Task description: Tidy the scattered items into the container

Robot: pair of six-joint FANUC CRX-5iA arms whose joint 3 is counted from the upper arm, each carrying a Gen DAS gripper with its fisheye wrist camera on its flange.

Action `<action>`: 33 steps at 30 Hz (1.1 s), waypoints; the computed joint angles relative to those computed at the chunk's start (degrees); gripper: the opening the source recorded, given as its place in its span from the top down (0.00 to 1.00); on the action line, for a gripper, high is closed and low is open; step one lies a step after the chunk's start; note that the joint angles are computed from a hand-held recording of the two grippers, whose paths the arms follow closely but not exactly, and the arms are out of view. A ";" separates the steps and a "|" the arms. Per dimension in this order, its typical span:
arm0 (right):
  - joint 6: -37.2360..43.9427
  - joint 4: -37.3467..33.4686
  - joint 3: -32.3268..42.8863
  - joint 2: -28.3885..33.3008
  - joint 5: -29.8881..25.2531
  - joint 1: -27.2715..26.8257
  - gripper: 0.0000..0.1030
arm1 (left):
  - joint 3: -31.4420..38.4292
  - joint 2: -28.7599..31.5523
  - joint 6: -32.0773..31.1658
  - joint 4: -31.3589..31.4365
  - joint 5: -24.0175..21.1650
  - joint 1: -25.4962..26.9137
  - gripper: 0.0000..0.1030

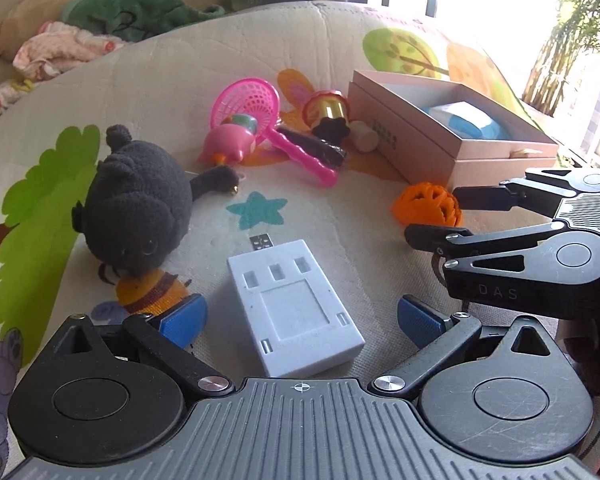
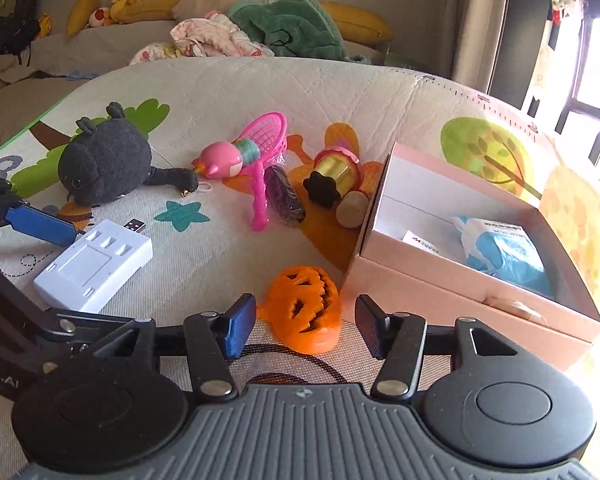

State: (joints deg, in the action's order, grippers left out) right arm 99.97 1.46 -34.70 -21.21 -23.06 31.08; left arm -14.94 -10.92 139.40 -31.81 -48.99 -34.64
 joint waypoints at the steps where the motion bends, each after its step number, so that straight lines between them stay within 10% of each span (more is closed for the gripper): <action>1: 1.63 -2.63 1.22 0.64 -0.93 -0.54 0.47 | 0.06 -0.06 0.30 -0.10 -0.31 0.02 0.00; 4: 2.77 -5.56 2.47 0.99 -2.29 -1.40 0.63 | -0.18 -0.49 2.59 -0.65 -0.51 0.38 0.00; 10: 15.61 -15.85 3.47 -3.83 -9.72 -6.36 0.63 | 0.97 0.55 4.67 -2.66 -0.25 -0.03 0.02; 13: 22.05 -20.78 3.20 -7.02 -13.48 -10.76 0.63 | 2.22 2.09 3.13 -2.64 -1.09 -0.19 0.32; 21: 24.00 -25.38 1.92 -10.79 -16.75 -18.87 0.47 | 2.17 2.36 -0.87 -2.38 0.57 -1.04 0.49; 27: 26.29 -28.43 2.55 -10.08 -17.91 -21.15 0.34 | -3.94 -1.88 -19.45 10.29 9.43 -0.46 0.46; 33: 27.40 -29.09 1.86 -10.61 -18.52 -20.35 0.24 | -0.80 -1.27 -12.42 -0.45 0.37 -8.05 0.16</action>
